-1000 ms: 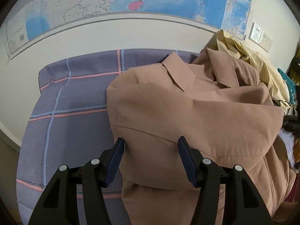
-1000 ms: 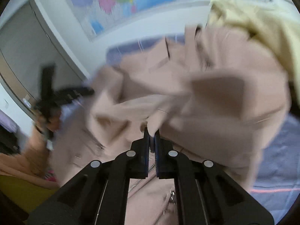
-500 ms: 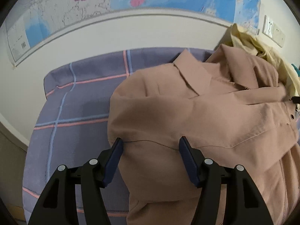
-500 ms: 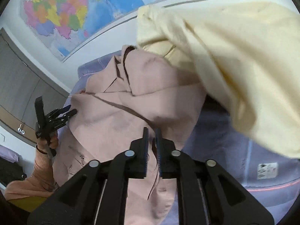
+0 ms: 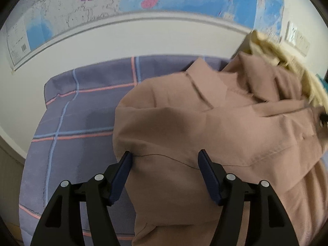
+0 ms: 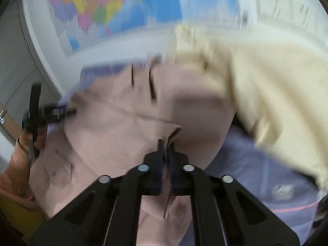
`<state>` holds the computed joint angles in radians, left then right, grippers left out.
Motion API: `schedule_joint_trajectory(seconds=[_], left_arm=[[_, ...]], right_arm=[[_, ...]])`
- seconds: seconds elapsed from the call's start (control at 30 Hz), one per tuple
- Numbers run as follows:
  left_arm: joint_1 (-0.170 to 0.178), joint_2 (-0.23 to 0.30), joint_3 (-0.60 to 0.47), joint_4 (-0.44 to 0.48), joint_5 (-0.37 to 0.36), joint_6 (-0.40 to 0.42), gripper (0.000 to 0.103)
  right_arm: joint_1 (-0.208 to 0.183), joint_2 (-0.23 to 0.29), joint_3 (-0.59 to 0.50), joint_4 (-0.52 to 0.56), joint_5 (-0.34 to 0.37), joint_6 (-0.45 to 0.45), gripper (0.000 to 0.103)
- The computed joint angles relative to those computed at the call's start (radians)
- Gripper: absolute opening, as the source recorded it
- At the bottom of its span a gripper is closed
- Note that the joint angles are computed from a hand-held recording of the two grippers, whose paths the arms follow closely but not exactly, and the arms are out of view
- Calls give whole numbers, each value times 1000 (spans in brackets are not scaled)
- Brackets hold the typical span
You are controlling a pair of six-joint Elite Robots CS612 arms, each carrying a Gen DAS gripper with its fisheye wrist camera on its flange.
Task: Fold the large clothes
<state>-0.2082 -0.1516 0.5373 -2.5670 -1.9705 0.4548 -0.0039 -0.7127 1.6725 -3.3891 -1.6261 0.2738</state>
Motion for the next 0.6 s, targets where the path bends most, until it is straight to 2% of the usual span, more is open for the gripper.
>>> schedule_joint_trajectory(seconds=[0.07,0.17,0.27,0.33,0.47,0.6], left_arm=[[2,-7,14,-30,-28,-8,64],[-9,-14,36,-58,-8,7,64],[-25,-11,45,-59,68,46,64],[-30,-1,32,-45,98,59,64],[-21,6,16,-29,74,41,66],[-6,-19,59,-58,22,32,69]], right_arm=[[1,1,-6,-51,-51,-8,4],[-6,19,-39,3,-94,10,4],[-23,46,-75,114,-54,56,4],[-24,61,-86,145,-56,94,8],[-17,57,-59,65,-74,129,26],[1,42,-18,-58,-88,104,28]])
